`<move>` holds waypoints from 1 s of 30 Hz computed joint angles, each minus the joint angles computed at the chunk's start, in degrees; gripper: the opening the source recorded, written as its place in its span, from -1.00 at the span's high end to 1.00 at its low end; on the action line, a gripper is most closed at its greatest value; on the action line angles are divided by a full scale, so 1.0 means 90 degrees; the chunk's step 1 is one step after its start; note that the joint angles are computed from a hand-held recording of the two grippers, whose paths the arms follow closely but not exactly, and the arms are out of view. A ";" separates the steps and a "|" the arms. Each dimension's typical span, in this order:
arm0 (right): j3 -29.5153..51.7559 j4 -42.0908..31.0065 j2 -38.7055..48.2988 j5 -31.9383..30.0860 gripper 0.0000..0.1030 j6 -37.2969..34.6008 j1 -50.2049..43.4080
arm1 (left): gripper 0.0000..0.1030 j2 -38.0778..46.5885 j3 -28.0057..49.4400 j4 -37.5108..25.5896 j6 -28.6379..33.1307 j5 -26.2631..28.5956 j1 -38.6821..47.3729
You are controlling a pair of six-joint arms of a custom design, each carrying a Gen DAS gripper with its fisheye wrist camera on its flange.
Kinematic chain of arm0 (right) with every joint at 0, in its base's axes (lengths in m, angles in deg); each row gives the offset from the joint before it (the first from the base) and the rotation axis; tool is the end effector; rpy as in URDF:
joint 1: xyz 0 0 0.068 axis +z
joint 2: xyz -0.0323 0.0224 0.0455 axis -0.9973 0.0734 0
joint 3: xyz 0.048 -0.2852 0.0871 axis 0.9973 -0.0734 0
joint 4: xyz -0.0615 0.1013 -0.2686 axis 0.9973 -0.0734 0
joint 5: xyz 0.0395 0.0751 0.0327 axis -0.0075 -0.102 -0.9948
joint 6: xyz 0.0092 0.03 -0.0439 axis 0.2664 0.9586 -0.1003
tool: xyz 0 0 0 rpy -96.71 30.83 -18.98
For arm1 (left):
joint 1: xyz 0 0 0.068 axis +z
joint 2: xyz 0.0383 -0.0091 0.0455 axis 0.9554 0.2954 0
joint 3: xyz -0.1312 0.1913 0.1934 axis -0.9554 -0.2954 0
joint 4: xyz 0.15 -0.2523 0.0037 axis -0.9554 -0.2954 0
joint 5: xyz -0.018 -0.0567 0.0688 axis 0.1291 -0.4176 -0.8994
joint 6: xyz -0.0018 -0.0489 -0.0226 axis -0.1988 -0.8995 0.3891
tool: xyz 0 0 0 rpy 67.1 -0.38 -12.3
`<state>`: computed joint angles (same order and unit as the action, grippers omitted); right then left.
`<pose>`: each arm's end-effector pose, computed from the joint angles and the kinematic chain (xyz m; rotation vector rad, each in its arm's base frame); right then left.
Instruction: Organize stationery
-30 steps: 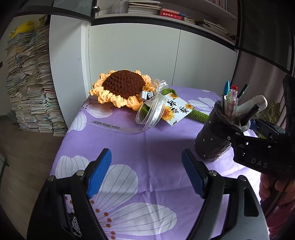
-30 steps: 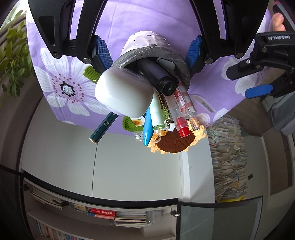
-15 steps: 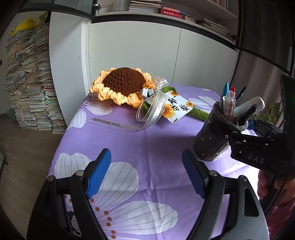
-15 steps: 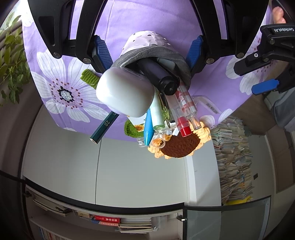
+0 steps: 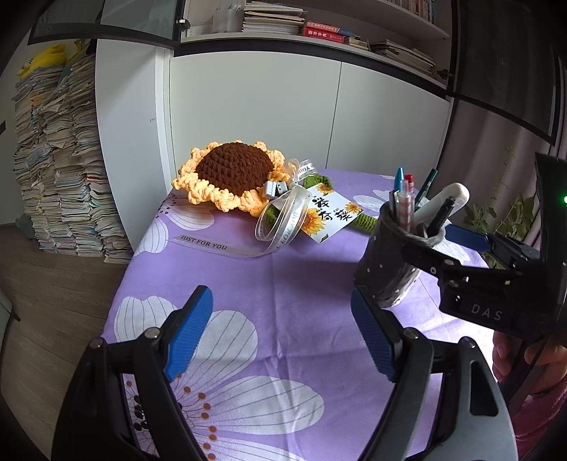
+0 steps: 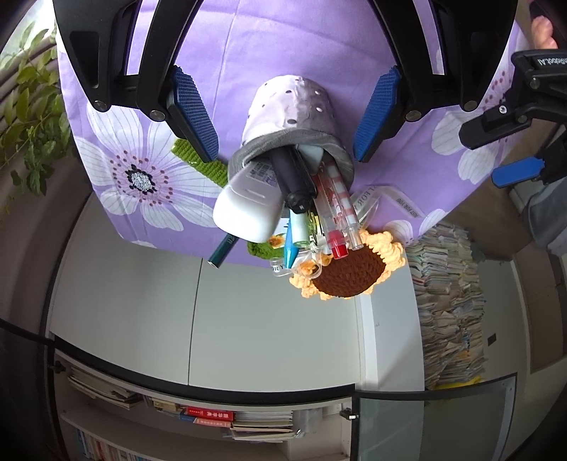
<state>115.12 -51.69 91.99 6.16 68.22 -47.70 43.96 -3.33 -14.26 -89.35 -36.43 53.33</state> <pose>0.3215 0.2384 0.1210 -0.3445 2.1172 0.1637 0.2656 -0.0880 0.1358 0.0624 2.1852 -0.1272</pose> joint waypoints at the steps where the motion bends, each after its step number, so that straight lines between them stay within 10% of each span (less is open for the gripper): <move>1: -0.0056 -0.0030 -0.0060 -0.0006 -0.54 0.0020 -0.0007 | -0.55 -0.0086 -0.0003 -0.0059 -0.0008 -0.0013 -0.0027; 17: -0.2508 -0.0268 -0.4200 0.2563 -0.85 0.0445 0.1611 | -0.98 -0.3170 -0.0316 -0.1345 -0.0002 -0.2291 -0.2439; 30: -0.2519 -0.2754 -0.6868 0.5341 -0.99 0.1647 0.3776 | -0.98 -0.4372 0.0025 -0.2564 0.0016 -0.4935 -0.5052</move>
